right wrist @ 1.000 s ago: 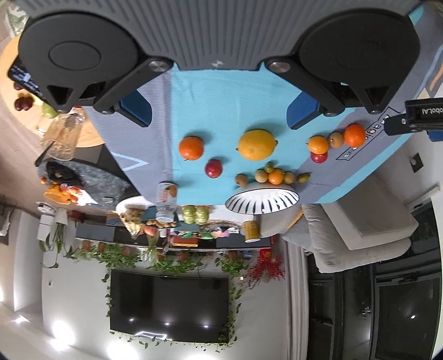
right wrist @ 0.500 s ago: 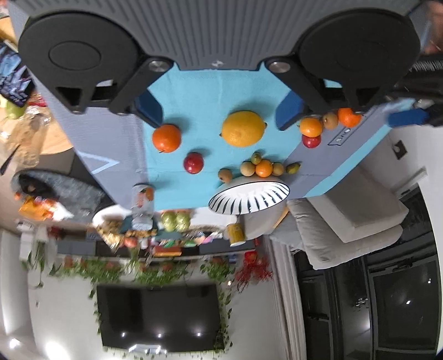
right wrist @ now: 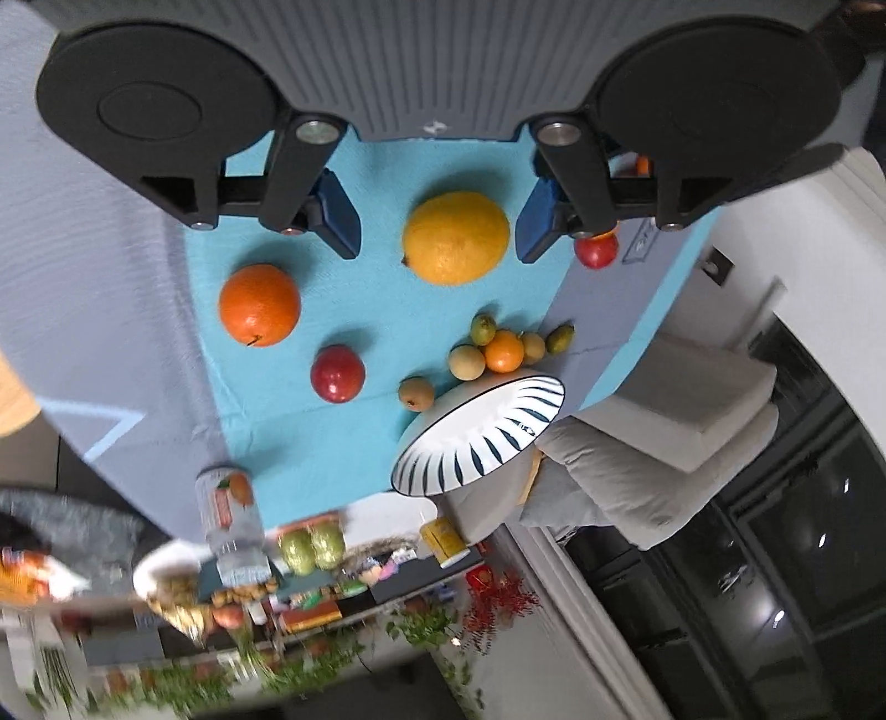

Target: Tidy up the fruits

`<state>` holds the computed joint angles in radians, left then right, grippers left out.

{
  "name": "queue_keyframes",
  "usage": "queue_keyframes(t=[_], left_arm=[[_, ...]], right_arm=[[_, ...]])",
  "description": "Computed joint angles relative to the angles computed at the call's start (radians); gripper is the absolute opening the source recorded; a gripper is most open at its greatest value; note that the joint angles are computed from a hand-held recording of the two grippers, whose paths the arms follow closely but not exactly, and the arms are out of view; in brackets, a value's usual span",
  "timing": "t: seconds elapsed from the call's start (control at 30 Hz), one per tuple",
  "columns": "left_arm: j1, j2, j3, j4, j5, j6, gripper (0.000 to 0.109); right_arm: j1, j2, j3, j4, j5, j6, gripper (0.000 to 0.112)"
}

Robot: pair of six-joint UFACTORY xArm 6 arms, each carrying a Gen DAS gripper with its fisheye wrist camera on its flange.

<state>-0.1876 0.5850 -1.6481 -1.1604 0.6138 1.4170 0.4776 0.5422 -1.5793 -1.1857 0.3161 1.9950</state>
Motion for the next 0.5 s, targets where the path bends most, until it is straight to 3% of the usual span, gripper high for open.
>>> queue_keyframes(t=[0.23,0.4,0.5], left_arm=[[-0.003,0.127,-0.173,0.135,0.090,-0.160,0.057],[0.010,0.186,-0.263,0.169,0.177,-0.233,0.055],[0.011,0.210,-0.292,0.171,0.208,-0.242,0.047]], right_arm=[[-0.045,0.051,-0.025,0.147,-0.121,-0.069,0.069],[-0.072,0.089,-0.027,0.233,-0.258,-0.087,0.057],[-0.075,0.085,-0.021,0.266,-0.264,-0.119,0.057]])
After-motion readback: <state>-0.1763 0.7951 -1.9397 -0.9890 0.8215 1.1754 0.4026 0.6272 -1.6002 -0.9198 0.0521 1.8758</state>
